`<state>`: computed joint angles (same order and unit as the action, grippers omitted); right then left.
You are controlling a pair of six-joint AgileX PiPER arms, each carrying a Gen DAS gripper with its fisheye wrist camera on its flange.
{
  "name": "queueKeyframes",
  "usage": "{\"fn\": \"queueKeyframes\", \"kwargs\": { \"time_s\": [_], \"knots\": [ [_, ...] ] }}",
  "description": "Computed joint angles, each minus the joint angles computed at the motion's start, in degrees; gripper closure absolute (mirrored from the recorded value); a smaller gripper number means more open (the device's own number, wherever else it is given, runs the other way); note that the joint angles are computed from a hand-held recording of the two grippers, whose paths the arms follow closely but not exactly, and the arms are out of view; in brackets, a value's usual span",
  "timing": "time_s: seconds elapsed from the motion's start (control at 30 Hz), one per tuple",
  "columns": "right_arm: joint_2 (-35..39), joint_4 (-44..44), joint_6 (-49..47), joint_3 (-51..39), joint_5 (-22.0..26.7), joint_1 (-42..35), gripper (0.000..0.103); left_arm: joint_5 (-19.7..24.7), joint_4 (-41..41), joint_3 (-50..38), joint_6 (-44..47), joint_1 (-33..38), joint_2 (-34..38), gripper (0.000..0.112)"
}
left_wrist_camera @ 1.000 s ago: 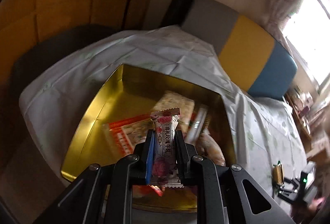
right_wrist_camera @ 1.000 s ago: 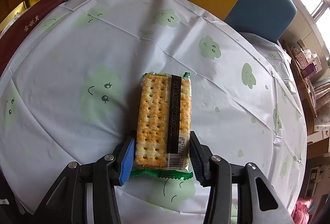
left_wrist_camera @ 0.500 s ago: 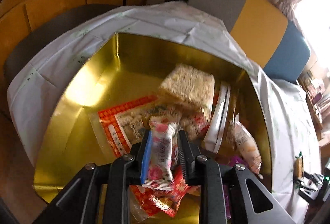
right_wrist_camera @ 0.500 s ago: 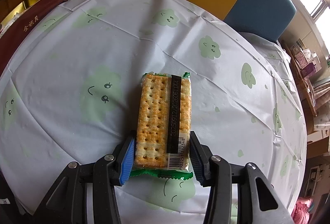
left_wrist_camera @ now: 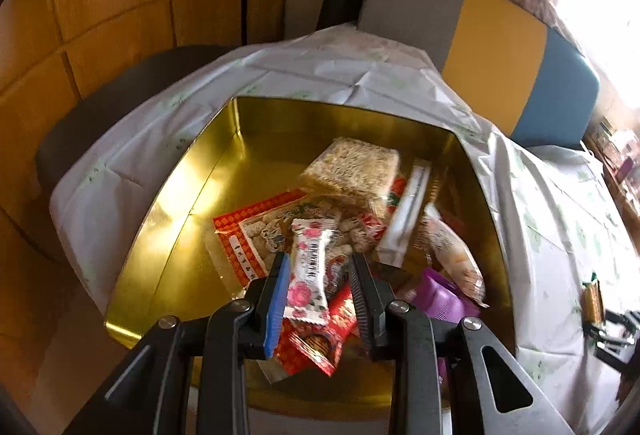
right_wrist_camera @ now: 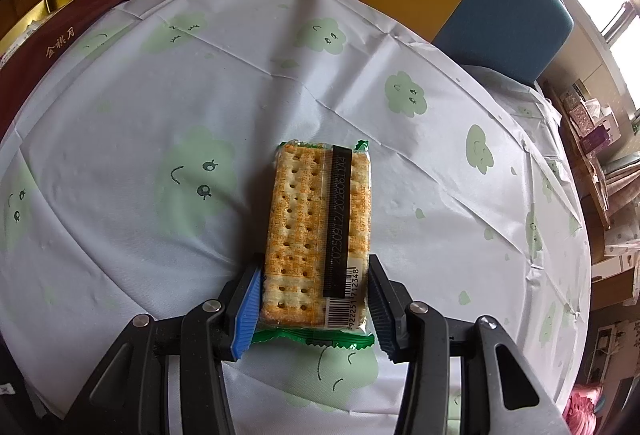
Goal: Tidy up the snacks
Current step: 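Lower the pink candy bar into the gold tray and open the left tool while the right holds crackers, then carry the cracker pack with the right tool toward the gold tray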
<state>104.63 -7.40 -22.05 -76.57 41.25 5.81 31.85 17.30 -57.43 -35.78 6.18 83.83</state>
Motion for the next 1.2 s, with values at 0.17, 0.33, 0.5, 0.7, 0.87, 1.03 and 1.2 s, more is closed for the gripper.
{"fn": "queueKeyframes", "kwargs": {
  "time_s": [0.17, 0.33, 0.5, 0.7, 0.87, 1.03, 1.2],
  "knots": [
    [-0.2, -0.2, 0.3, 0.2, -0.1, 0.1, 0.055, 1.4, 4.4, 0.9, -4.1, -3.5, -2.7, 0.081],
    [-0.1, -0.1, 0.2, 0.2, -0.1, 0.0, 0.055, 2.5, 5.8, 1.1, -5.3, -5.7, -4.0, 0.081],
    [-0.2, -0.2, 0.4, 0.3, 0.0, 0.1, 0.055, 3.0, 7.0, 1.9, -6.7, -7.2, -4.6, 0.081],
    [0.5, 0.7, 0.6, -1.1, 1.3, -0.3, 0.055, 2.8, 8.1, 2.6, -7.7, -8.2, -4.9, 0.081],
    [3.4, 2.6, 2.3, -6.2, 6.2, -1.2, 0.055, 2.3, 9.8, 3.7, -8.9, -8.8, -5.2, 0.081],
    [6.5, 1.7, 7.8, -12.3, 12.8, -0.9, 0.055, 1.5, 8.7, 4.7, -8.1, -7.8, -5.3, 0.080],
    [6.4, -0.2, 13.0, -12.5, 13.2, 0.6, 0.055, 0.4, 8.5, 5.7, -7.5, -6.7, -6.2, 0.080]
  ]
}}
